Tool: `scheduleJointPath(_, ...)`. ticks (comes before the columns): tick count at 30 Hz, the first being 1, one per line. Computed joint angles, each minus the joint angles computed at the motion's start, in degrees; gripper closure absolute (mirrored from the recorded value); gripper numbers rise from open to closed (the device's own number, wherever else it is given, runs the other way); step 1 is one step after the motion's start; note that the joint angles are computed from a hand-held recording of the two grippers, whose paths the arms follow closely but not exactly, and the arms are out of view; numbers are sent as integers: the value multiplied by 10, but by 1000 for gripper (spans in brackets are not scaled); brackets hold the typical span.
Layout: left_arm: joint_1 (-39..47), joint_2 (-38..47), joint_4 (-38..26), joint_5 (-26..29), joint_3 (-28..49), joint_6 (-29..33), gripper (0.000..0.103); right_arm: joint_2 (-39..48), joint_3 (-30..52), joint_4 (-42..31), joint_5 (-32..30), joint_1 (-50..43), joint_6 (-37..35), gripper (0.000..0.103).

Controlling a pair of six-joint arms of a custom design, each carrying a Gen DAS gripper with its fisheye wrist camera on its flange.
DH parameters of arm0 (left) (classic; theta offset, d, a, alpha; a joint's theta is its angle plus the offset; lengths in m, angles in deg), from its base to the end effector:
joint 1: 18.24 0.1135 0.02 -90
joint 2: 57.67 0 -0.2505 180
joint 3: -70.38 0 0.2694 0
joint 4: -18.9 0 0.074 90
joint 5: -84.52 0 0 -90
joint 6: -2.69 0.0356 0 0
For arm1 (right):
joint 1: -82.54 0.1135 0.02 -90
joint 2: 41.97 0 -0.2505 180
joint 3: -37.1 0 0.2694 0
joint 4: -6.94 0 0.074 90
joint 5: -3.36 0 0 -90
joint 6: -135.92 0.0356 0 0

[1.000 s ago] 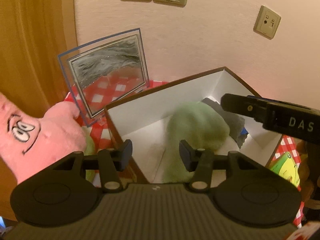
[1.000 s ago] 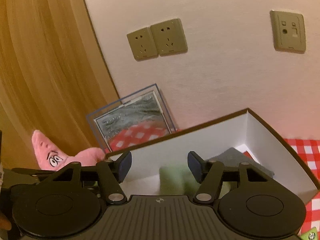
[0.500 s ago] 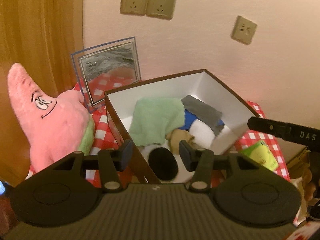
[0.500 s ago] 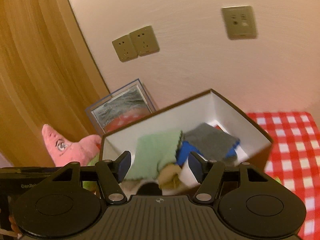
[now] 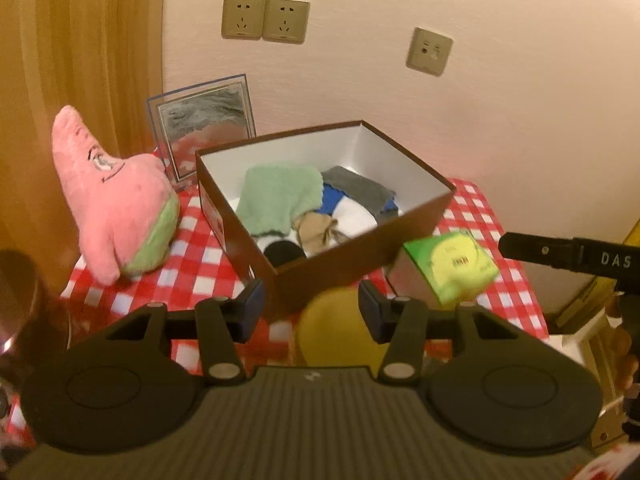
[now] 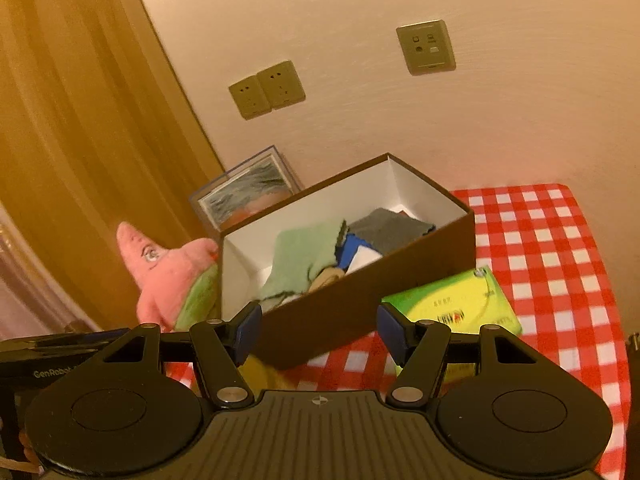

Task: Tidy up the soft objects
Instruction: 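Withdraw both open tools from the box back toward the striped sock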

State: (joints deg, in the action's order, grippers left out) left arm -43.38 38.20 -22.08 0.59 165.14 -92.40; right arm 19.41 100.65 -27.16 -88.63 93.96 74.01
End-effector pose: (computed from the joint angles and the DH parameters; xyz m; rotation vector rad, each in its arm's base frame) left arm 0.3570 -0.1717 0.2841 0.4600 2.2865 -0.3895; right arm 0.2568 0.0531 0.2856 0.2925 2.1402 0.4406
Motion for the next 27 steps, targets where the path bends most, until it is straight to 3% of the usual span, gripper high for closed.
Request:
scheduleJointPath(7, -67, -116, -10, -65, -117, -48, 55, -126, -53, -81, -13, 17, -23, 39)
scheduleJointPath(12, -149, -180, -28, -140, -184, -123, 55, -225, -91, -153, -29, 17, -74, 39)
scheduleJointPath(19, -295, -215, -77, -254, -222, -263, 55, -386, -133, -294, -153, -86, -175, 39)
scheduleJointPath(23, -383, -219, -106, -328, -236, -363, 55, -444, -143, -404, -288, -241, -304, 39)
scheduleJointPath(27, -462, -205, -149, -383, -238, -469, 55, -426, -138, -551, -431, -458, -541, 39)
